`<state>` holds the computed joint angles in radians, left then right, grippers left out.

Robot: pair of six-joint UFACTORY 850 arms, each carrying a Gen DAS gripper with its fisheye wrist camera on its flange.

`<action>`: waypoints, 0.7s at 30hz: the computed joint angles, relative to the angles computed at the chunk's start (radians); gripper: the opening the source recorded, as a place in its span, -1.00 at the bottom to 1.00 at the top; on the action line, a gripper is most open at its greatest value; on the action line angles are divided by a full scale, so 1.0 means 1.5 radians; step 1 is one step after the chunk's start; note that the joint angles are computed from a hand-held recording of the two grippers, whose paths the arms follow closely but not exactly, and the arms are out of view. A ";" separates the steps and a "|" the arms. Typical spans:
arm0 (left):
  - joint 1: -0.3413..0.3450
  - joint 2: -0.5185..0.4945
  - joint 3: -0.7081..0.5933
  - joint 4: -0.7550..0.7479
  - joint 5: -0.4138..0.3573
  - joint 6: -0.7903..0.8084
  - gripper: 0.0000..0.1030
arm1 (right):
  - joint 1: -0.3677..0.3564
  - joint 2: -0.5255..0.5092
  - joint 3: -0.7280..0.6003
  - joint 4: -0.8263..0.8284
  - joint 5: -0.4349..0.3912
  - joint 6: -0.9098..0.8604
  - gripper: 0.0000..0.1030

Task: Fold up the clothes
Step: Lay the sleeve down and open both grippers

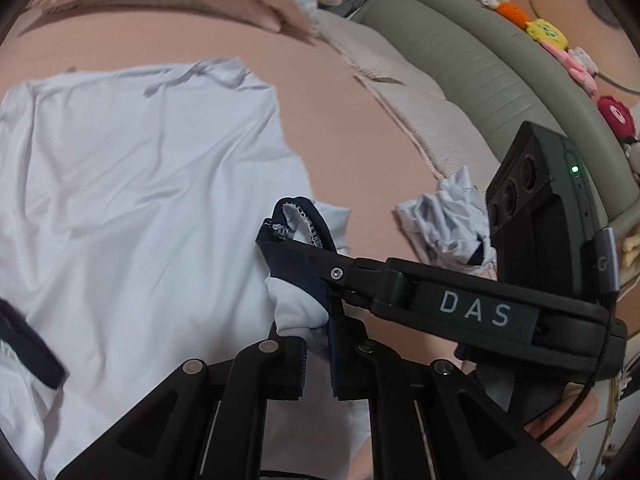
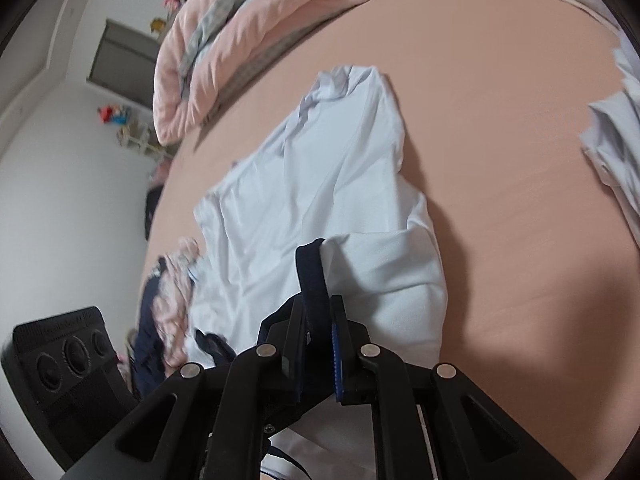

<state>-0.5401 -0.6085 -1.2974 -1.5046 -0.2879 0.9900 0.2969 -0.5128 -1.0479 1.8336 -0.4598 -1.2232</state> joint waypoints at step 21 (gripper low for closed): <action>0.015 -0.008 0.010 0.199 -0.004 -0.235 -0.69 | 0.020 -0.017 -0.029 -0.116 0.020 0.113 -0.03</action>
